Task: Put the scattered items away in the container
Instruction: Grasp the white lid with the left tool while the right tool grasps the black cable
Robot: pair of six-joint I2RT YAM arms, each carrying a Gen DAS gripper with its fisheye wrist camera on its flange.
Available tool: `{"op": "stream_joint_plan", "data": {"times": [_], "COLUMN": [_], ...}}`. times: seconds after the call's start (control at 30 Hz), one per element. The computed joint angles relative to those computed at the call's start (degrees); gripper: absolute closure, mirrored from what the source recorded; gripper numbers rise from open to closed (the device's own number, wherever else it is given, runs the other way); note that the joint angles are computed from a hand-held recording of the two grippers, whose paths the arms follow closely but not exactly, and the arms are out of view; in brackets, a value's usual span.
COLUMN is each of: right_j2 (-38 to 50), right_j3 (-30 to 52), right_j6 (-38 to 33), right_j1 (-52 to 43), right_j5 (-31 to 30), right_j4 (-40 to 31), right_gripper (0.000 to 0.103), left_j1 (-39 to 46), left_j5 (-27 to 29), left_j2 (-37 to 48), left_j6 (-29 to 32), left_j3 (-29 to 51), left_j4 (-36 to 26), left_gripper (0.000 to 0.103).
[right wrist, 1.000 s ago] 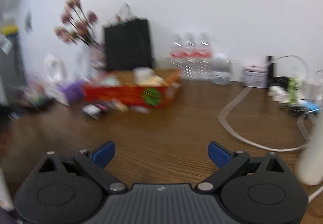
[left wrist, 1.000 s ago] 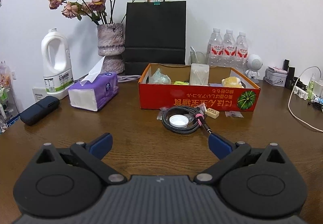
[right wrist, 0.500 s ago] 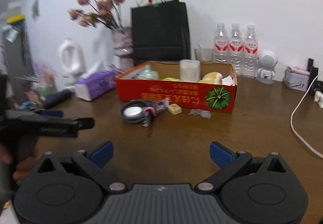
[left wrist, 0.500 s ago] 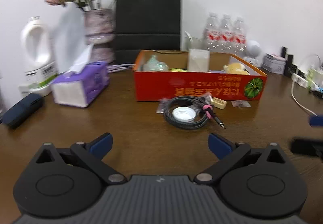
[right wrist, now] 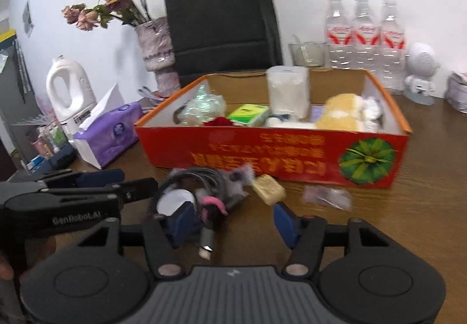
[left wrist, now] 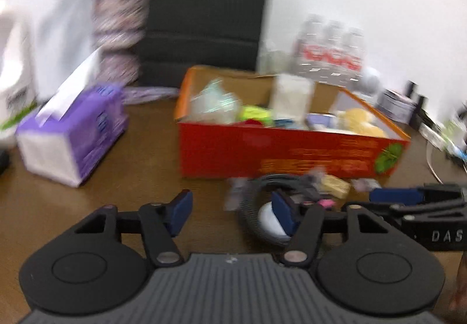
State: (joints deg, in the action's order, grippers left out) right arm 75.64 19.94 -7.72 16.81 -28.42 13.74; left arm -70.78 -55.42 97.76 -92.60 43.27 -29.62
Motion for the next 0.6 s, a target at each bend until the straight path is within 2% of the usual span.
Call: {"op": "stream_joint_plan", "data": {"times": [0.07,0.1,0.13,0.2,0.27,0.33,0.4,0.47,0.53,0.6], "right_j2": [4.13,6.31,8.25,9.89,7.71,2.4,-4.27,-9.37,-11.19,-11.34], "right_j3": [2.32,3.69,4.86,5.43,3.68,1.55,0.22,0.04,0.03,-0.83], "right_j6": [2.6,3.88,5.13,7.54,8.3,7.92,5.81,1.03,-4.3,-7.81], "right_j1": [3.82,5.71,7.52,9.44,8.94,5.83,0.07,-7.18,-12.29,-15.5], "right_j5": [3.29,5.32,7.74,10.18,9.2,5.71,0.53,-3.87,-3.74,-2.01], "right_j4": [1.07,1.33,1.61,2.88,4.14,2.53,-2.53,-9.78,-14.49,-15.51], "right_gripper": [0.048,0.058,0.075,0.084,0.085,0.085,0.085,0.085,0.084,0.084], "left_j1": [0.23,0.28,0.42,0.55,0.57,0.57,0.13,0.48,1.7,2.55], "left_j5": [0.32,0.26,0.24,0.29,0.47,0.78,0.34,0.6,1.52,2.32], "left_j2": [-1.65,-2.02,-2.28,-2.41,-2.1,-2.07,-3.03,-2.09,1.83,6.43], "left_j6": [-2.48,-3.68,-4.25,-4.24,-4.22,-3.73,1.5,11.08,20.69,24.79], "left_j3": [-2.9,-3.67,-4.13,-4.7,-5.1,-5.34,-6.48,-5.78,-2.31,2.52], "left_j4": [1.01,0.88,0.75,0.88,1.26,2.25,7.33,14.01,18.51,17.51], "left_gripper": [0.048,0.047,0.047,0.046,0.041,0.038,0.034,0.032,0.032,0.034]}}
